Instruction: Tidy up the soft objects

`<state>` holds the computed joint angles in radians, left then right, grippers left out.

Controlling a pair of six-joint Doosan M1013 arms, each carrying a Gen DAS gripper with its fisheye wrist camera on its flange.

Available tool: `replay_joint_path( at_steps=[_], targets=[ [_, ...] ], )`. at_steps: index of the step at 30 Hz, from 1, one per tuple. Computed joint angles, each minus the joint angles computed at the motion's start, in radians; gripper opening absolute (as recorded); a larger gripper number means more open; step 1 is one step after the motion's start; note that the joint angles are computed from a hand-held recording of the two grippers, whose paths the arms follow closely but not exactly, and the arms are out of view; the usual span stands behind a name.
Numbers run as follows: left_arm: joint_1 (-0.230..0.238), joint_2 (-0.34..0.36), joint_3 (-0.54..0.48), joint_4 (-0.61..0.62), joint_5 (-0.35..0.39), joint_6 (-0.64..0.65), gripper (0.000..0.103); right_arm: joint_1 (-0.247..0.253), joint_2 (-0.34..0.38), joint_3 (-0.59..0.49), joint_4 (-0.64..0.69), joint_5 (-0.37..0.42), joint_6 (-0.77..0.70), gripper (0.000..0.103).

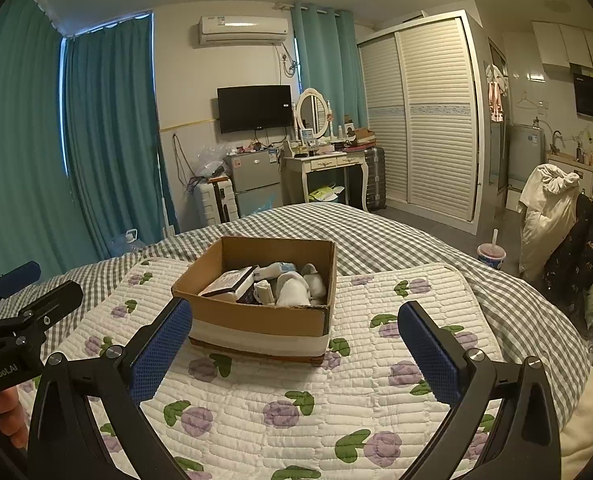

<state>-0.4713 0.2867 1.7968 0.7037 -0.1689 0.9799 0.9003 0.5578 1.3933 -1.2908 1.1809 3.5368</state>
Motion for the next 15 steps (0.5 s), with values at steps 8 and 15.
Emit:
replay_joint_path(
  at_steps=[8,15],
  targets=[
    [0.0,0.0,0.001,-0.027,-0.003,0.035,0.093,0.0,-0.001,0.0,0.0,0.0,-0.001,0.103],
    [-0.002,-0.001,0.003,-0.055,-0.001,0.067,0.093,0.0,-0.001,0.0,-0.003,0.0,-0.001,0.103]
  ],
)
